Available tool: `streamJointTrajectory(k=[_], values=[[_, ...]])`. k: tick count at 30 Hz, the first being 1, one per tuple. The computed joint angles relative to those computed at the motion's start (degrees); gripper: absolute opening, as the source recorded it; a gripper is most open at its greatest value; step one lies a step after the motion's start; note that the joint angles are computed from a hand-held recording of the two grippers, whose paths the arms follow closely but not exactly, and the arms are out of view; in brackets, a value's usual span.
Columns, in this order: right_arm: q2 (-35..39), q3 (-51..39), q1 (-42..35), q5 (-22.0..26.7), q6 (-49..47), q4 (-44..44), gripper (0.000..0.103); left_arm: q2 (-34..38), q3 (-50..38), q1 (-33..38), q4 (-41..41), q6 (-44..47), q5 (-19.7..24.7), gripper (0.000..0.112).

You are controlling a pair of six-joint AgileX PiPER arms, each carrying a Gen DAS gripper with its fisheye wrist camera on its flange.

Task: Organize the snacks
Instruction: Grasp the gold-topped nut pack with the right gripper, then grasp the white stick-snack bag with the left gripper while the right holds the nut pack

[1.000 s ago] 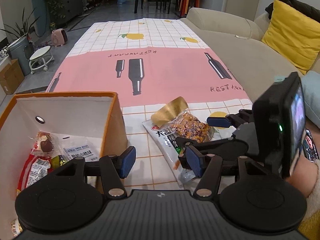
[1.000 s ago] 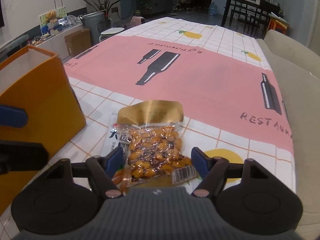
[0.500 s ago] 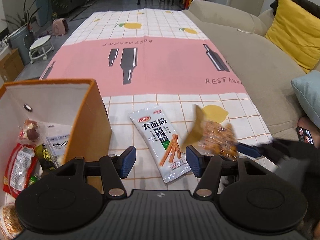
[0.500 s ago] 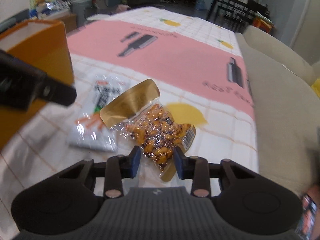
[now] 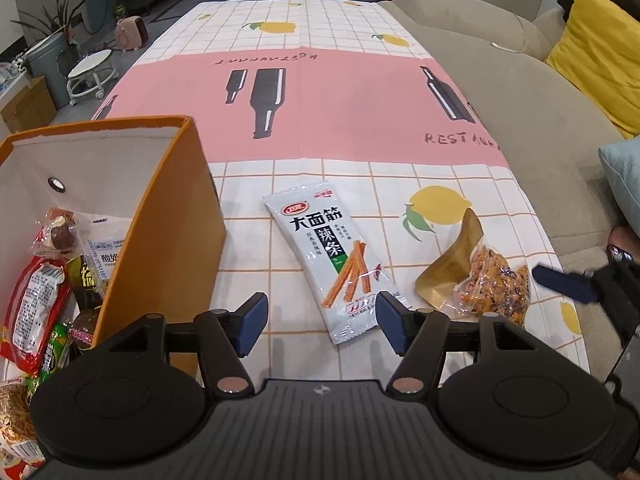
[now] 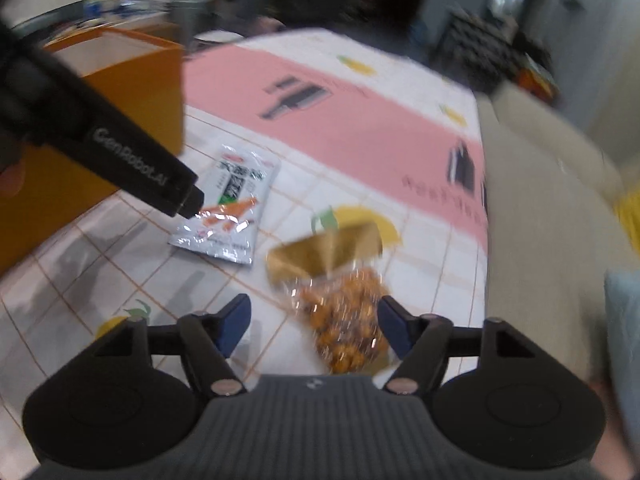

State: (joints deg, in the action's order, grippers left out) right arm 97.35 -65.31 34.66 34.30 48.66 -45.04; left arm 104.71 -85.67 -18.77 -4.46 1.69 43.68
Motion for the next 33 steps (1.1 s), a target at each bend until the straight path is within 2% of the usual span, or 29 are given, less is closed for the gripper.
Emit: streamJointTrajectory(k=[2,5,9,13,17,19,23,27,29,31,33], values=[[-0.45,1.19,-2.42,-3.67,-1.86,0.13,0.071,0.57,-0.45,0.21,-0.38,-0.57,-0.03,0.076],[-0.48,1.64,-8.03,-8.66,-10.03,10.6,0.072,1.93,-1.51,-0.24,-0.03,-2.63,-0.29,0.078],[0.95,1.46,-11.86,-12.27,-14.44,18.51,0.073,5.23,-4.67,-1.22,-0.07,-5.36,0.49,0.078],[3.25,0.23,-13.16,-13.26,-12.68,21.74,0.073,9.65,-9.38,-2.63,4.71,-12.5,1.77,0.078],[5.79,-1.91,-12.6,-10.95,-2.68,18.01,0.074,13.72,-13.89,-3.13,6.67,-16.49,3.04,0.08],[6.3,-2.59,-12.6,-10.44,-0.1,18.21,0.075,15.06,-15.08,-3.32,7.36,-18.02,2.37,0.088],[6.26,-3.03,-12.21,-9.75,-1.57,19.56,0.075,17.44,-18.15,-4.6,11.07,-20.64,2.96,0.09],[5.31,-2.48,-12.34,-9.21,-6.49,23.7,0.083,19.37,-20.42,-5.97,15.34,-21.46,3.61,0.094],[5.16,-2.15,-11.81,-8.67,-7.19,23.39,0.083,19.1,-19.79,-5.81,15.1,-21.04,2.82,0.091],[5.16,-2.04,-10.75,-7.67,-5.41,20.36,0.081,17.83,-17.65,-5.52,14.5,-20.08,1.24,0.078],[5.59,-2.57,-9.41,-5.99,-2.46,16.33,0.072,16.24,-15.12,-5.22,13.04,-17.46,-0.47,0.065]])
